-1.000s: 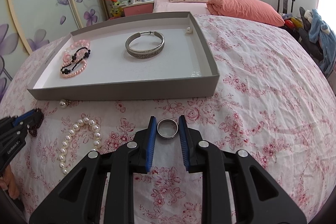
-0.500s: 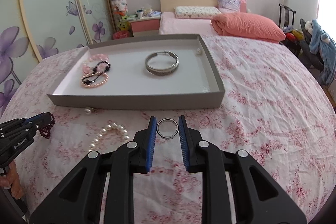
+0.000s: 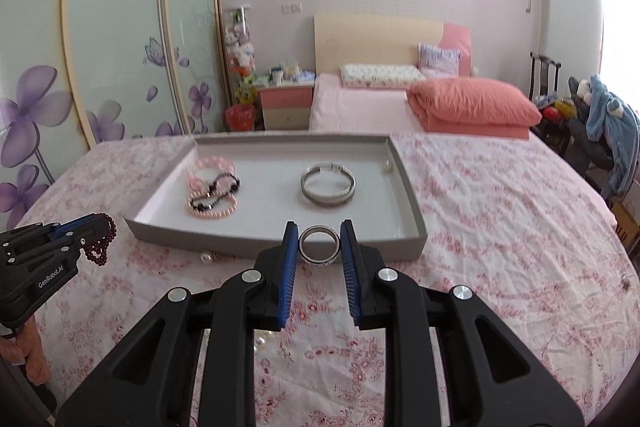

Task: Organize jewelry
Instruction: 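Carry the silver ring and the red bead necklace over the tray with both tools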

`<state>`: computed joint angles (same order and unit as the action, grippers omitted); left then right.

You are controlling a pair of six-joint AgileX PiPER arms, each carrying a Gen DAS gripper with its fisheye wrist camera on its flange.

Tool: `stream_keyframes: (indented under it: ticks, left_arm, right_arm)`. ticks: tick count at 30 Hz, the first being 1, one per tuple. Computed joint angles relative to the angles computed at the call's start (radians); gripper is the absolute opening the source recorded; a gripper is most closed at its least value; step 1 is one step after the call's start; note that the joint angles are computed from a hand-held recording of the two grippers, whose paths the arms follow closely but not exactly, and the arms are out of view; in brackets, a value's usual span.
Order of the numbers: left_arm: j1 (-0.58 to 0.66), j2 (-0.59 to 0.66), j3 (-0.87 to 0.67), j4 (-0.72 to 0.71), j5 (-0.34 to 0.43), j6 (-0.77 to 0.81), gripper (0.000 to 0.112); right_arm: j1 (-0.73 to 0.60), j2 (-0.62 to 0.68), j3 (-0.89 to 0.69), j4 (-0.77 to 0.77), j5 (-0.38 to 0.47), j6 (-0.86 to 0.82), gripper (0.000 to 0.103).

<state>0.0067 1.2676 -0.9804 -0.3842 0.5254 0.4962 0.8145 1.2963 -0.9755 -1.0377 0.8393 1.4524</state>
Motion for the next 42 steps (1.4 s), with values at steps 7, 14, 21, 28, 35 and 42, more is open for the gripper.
stream_keyframes:
  ticks: [7, 14, 21, 28, 35, 42]
  left_arm:
    - [-0.025, -0.052, 0.019, 0.011, -0.047, -0.011, 0.012]
    - [-0.045, -0.098, 0.029, 0.004, -0.083, -0.002, 0.012]
    - [-0.070, -0.130, 0.033, 0.002, -0.113, -0.005, 0.012]
    - [-0.118, -0.155, 0.041, 0.074, -0.161, -0.080, 0.012]
    - [-0.119, -0.154, 0.038, 0.062, -0.172, -0.073, 0.012]
    - [-0.126, -0.147, 0.034, 0.048, -0.178, -0.052, 0.012]
  right_arm:
    - [0.040, -0.034, 0.017, -0.104, 0.038, 0.085, 0.023]
    - [0.074, -0.054, 0.025, -0.189, 0.074, 0.147, 0.023]
    - [0.103, -0.054, 0.010, -0.274, 0.104, 0.179, 0.023]
    - [0.106, -0.057, 0.003, -0.319, 0.103, 0.193, 0.023]
    - [0.103, -0.063, 0.008, -0.334, 0.101, 0.206, 0.023]
    - [0.102, -0.057, 0.000, -0.331, 0.100, 0.199, 0.023]
